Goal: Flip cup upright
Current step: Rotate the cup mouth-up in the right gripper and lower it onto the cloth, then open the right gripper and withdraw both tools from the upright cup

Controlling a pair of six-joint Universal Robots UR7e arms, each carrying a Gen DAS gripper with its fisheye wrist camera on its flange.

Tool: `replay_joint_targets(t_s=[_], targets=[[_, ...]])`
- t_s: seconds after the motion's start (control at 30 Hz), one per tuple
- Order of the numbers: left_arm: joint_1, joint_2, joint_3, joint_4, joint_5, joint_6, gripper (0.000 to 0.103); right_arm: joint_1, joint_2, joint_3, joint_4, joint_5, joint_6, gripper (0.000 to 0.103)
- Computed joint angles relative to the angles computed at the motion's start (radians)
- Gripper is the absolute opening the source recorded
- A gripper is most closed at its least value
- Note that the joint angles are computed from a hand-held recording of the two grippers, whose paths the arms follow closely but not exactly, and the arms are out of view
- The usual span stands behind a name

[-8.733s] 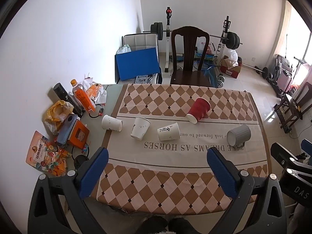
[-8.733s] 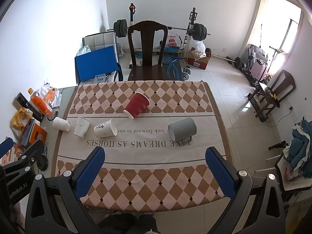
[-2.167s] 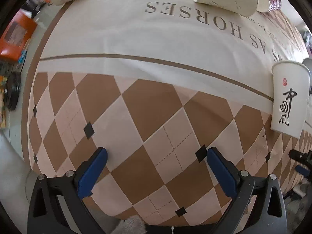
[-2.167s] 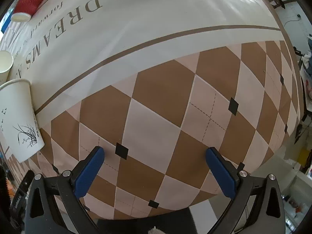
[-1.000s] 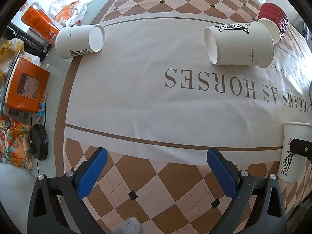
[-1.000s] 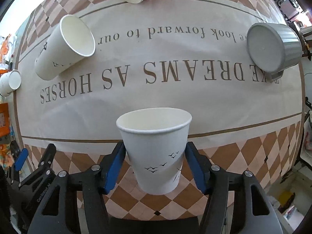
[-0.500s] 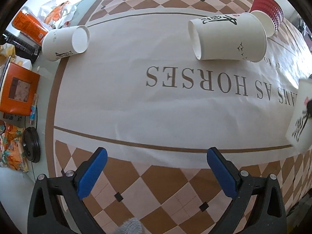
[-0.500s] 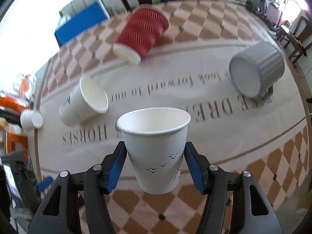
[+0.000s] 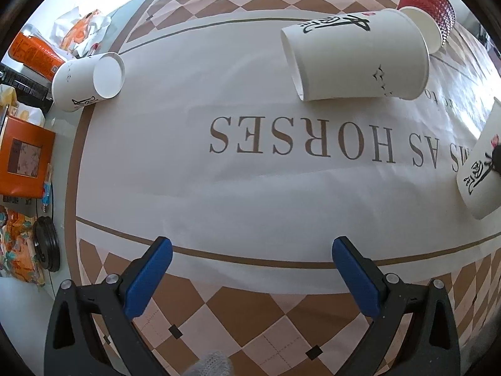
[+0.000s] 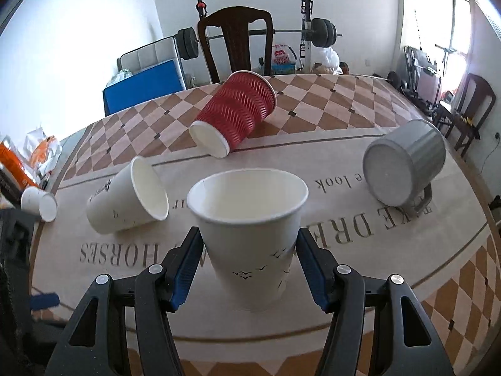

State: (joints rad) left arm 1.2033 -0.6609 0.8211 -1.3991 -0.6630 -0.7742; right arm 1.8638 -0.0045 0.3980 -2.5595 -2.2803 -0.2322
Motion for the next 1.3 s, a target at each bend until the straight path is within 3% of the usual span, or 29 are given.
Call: replay_joint_targets(t_s=[0.17, 0.3, 0.47, 0.67, 0.83, 1.17, 1.3], targets=[[-0.017, -0.015, 0.033, -0.012, 0.000, -0.015, 0.103, 0.010, -0.054, 0.100, 0.016, -0.030, 0.023, 0.068], [-0.033, -0.037, 0.059, -0.029, 0.007, -0.015, 0.103, 0.022, -0.102, 0.178, 0.019, -0.055, 0.055, 0.081], [-0.065, -0.081, 0.107, -0.069, 0.018, -0.014, 0.103, 0.043, -0.173, 0.271, 0.031, -0.097, 0.089, 0.087], [-0.123, -0.138, 0.165, -0.115, 0.034, 0.000, 0.103, 0.076, -0.271, 0.367, 0.123, -0.175, 0.188, 0.102], [-0.181, -0.183, 0.186, -0.134, 0.038, -0.004, 0.103, 0.110, -0.349, 0.405, 0.223, -0.228, 0.253, 0.103], [-0.322, -0.224, 0.132, -0.060, 0.070, -0.074, 0.103, 0.181, -0.510, 0.389, 0.505, -0.197, 0.342, 0.103], [-0.375, -0.222, 0.086, -0.009, 0.099, -0.109, 0.103, 0.208, -0.548, 0.364, 0.568, -0.189, 0.359, 0.103]])
